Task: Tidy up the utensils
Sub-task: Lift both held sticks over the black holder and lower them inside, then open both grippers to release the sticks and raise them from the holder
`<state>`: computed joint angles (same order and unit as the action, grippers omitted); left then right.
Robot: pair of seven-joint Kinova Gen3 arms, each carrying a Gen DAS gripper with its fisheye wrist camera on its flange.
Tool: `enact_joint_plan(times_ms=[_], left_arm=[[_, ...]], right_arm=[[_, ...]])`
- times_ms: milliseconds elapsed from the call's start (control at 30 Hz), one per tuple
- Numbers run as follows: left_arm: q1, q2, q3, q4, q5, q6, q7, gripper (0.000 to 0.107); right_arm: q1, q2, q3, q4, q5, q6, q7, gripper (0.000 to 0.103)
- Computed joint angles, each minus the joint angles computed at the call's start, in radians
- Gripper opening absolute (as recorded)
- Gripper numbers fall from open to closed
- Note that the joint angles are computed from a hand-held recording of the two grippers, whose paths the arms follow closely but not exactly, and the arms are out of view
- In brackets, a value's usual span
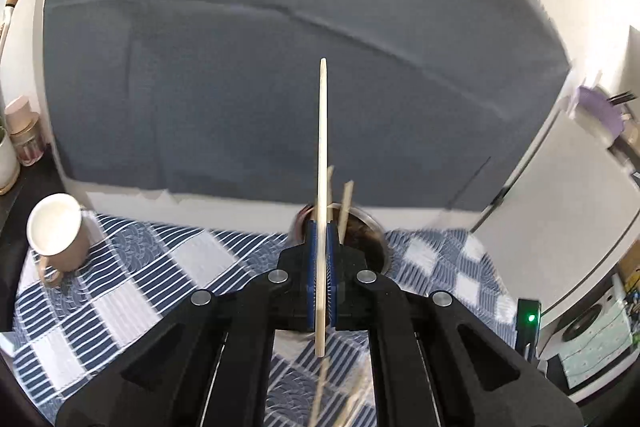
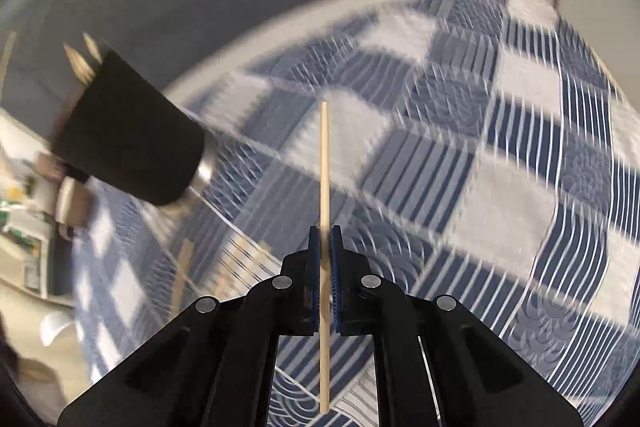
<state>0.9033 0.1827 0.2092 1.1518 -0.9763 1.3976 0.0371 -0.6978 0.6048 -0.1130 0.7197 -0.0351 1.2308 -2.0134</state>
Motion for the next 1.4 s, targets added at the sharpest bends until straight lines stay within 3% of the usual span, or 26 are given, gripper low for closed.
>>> enact_joint_plan(times_ms=[100, 300, 500, 633, 733, 900, 1033, 1167, 1300, 1400], left_arm=[[0.022, 0.011, -0.005, 0.000, -0.066, -0.029, 0.014, 0.005], [-0.013, -0.017, -0.014, 0.109, -0.173, -0.204, 0.099, 0.005], [-0.080, -0.032, -0.033, 0.210, -0.234, -0.379, 0.155, 0.005], [-0.168, -0.068, 0.010, 0.334, -0.353, -0.530, 0.255, 0.005], [-0.181, -0.088, -0.014, 0.424, -0.451, -0.618, 0.354, 0.005], [-0.264, -0.101, 0.004, 0.512, -0.501, -0.733, 0.420, 0.005], [-0.295, -0.092, 0.010, 0.548, -0.521, -0.781, 0.485, 0.005], [-0.290, -0.078, 0.019, 0.559, -0.517, -0.780, 0.471, 0.005], [-0.265, -0.070, 0.025, 0.553, -0.515, -0.739, 0.478, 0.005], [-0.246, -0.059, 0.034, 0.527, -0.461, -0.682, 0.418, 0.005]], right_arm=[[0.019, -0.029, -0.031, -0.016, -0.018, -0.099, 0.099, 0.005], [0.047, -0.038, -0.087, -0.060, -0.094, -0.325, 0.262, 0.005], [0.030, 0.066, -0.136, -0.199, -0.215, -0.508, 0.405, 0.005], [-0.001, 0.104, -0.153, -0.191, -0.241, -0.664, 0.483, 0.005], [0.006, 0.143, -0.213, -0.168, -0.287, -0.761, 0.557, 0.005], [-0.028, 0.172, -0.169, -0.131, -0.284, -0.829, 0.529, 0.005], [-0.057, 0.158, -0.131, -0.070, -0.230, -0.868, 0.483, 0.005], [-0.072, 0.138, -0.118, -0.010, -0.183, -0.882, 0.472, 0.005], [-0.065, 0.110, -0.123, 0.050, -0.150, -0.882, 0.463, 0.005], [-0.054, 0.098, -0.136, 0.069, -0.137, -0.877, 0.471, 0.005]])
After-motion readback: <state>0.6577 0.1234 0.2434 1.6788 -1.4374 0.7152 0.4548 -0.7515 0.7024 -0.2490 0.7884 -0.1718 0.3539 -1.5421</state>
